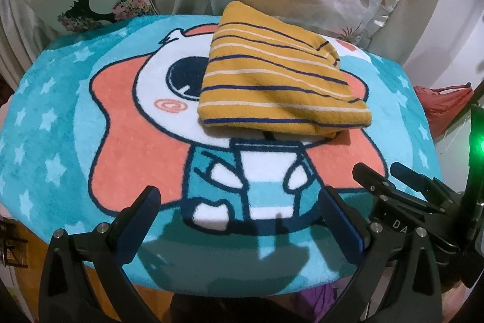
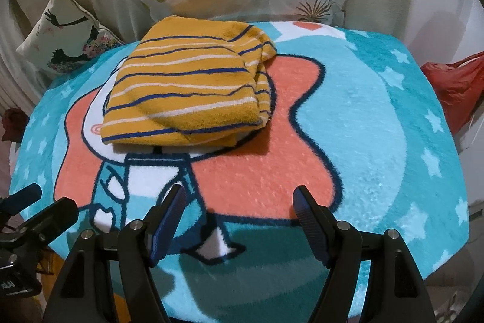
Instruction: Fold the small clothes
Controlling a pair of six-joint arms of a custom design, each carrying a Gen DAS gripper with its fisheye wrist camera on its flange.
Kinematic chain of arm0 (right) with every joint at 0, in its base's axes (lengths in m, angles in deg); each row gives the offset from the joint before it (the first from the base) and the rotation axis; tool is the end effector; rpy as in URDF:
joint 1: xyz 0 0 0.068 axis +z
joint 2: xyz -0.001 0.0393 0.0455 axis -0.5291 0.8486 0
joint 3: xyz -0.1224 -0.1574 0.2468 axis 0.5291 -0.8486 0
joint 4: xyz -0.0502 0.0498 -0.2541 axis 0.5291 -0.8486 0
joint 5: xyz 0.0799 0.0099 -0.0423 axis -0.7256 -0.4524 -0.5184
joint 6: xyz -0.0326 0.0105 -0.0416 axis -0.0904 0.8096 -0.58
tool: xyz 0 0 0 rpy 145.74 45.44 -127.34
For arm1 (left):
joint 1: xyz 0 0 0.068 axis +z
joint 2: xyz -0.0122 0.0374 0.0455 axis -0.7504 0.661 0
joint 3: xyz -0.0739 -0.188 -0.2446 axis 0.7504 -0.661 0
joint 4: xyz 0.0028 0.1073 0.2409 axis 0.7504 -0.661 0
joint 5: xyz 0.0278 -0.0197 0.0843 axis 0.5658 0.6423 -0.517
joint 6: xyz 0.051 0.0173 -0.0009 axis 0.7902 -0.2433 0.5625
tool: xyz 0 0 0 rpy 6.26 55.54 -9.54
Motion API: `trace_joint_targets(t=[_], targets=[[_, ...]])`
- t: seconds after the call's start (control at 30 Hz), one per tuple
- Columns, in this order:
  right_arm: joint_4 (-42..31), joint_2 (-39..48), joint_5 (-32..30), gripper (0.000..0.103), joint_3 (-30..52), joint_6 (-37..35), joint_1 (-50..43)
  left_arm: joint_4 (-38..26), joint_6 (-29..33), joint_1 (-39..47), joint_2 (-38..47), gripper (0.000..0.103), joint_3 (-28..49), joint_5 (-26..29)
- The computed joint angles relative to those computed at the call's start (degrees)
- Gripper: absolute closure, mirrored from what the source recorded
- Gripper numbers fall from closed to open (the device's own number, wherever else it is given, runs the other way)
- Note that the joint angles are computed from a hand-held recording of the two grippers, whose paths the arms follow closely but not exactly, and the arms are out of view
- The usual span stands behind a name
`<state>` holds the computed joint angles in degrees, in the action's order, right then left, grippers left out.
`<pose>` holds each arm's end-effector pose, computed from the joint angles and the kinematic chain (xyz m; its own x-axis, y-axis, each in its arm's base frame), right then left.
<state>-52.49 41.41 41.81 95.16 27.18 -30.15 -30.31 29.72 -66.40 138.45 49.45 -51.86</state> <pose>0.2967 0.0127 0.1667 -0.8471 0.0725 -0.5265 0.0018 0.9910 0.1336 0.2827 -0.0887 0.2491 -0.8744 -0.0315 -0.4842 0.0218 0.9943 -0.1041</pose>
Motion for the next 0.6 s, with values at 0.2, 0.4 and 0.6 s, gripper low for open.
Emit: trace_joint_targets(t=[0.2, 0.4, 0.6], targets=[[0.1, -0.5, -0.3, 0.025, -0.1, -0.2, -0.2, -0.2, -0.3, 0.6, -0.1, 0.0, -0.1, 0.7], [-0.3, -0.5, 0.2, 0.025, 0.9, 0.5, 0.8, -0.6, -0.8, 2.3, 0.0, 0.0, 0.0, 2.6], [-0.5, 0.3, 0.1, 0.024, 2.2, 0.9, 1.8, -1.0, -1.2, 3.6, 0.3, 0.0, 0.2, 3.7]])
